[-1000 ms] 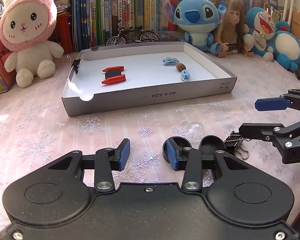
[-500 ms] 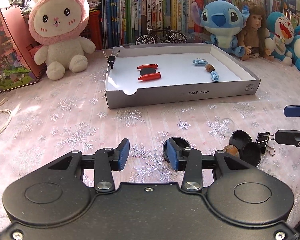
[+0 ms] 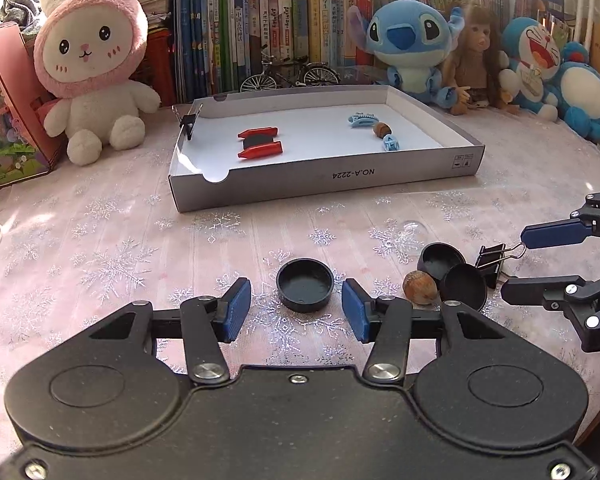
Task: Organize rigid objects
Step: 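Grasp the black round lid with the left tool while the right tool grasps the black binder clip, then carry the black lid and binder clip over the white box with both tools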
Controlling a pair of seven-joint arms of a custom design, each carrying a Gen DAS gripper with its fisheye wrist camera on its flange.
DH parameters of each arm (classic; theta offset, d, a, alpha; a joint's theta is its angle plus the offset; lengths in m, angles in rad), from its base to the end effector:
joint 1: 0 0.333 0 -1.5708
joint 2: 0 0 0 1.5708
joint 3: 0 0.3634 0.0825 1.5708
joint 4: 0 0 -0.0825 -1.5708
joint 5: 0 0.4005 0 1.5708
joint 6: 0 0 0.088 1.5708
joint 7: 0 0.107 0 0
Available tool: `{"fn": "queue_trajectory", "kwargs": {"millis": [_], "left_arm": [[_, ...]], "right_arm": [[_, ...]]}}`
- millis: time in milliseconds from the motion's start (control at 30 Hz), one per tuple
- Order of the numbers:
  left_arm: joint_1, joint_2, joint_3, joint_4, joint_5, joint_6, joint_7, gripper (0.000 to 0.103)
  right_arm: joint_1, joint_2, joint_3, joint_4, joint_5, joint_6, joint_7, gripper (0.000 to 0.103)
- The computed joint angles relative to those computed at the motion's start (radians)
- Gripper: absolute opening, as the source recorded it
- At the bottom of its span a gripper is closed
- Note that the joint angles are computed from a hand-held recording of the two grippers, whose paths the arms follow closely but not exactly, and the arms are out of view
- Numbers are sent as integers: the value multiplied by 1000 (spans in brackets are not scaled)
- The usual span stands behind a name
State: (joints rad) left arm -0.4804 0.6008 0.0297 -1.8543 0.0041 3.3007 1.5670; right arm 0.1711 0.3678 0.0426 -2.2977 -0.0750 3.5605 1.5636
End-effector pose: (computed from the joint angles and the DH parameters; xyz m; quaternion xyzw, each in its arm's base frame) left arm 0.6550 -0.3215 0.3237 -0.4793 0.7758 -0.3443 0.2234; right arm 0.5874 0.1353 0.3262 -0.7239 0.5372 -0.2688 0.3393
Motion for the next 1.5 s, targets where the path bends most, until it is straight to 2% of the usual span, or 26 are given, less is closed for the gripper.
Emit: {"fn": "queue_trajectory", "kwargs": {"millis": [67,167,300,367,433,500,633,833,967,1033,1233,1300,1400,1467,1500], "left_arm": [[-36,9,37,3,-22,9,-19,40],[-22,20,15,5,-30,38,-24,39],[-48,30,36,8,-43,59,-2,39],[-65,33,50,8,-60,68,7,39],[-70,34,53,7,-72,70,18,30],[-101,32,82,4,-96,74,25,30],[-95,23,70,4,-121,78,38,30],[-119,24,103,51,-159,12,-12,30],[-81,26,73,85,-123,-21,-56,30],[-63,27,57,103,-100,-29,-77,30],[-62,54,67,181,-53,-57,-137,30],[-75,71,86,216,-36,-75,-161,30],[-99,101,119,266,-4,-94,-197,30],[-90,120,112,304,18,-112,-214,30],[-72,132,91,327,28,-125,-218,30]], "right_arm": [[22,14,-15,9,31,16,-7,68],[84,36,-57,20,112,49,-48,66],[106,51,-62,26,154,60,-79,60],[122,57,-68,27,182,72,-92,46],[136,60,-72,28,218,83,-98,37],[133,60,-66,31,238,84,-86,37],[139,61,-68,34,283,109,-66,36],[162,57,-88,57,357,116,-74,36],[161,53,-92,82,378,89,-74,36],[185,50,-116,100,412,69,-100,36],[208,52,-164,182,483,-39,-119,36],[231,63,-197,213,506,-71,-120,36],[213,76,-198,250,489,-114,-84,36],[233,91,-230,278,488,-146,-65,36],[235,97,-239,290,480,-162,-52,36]]}}
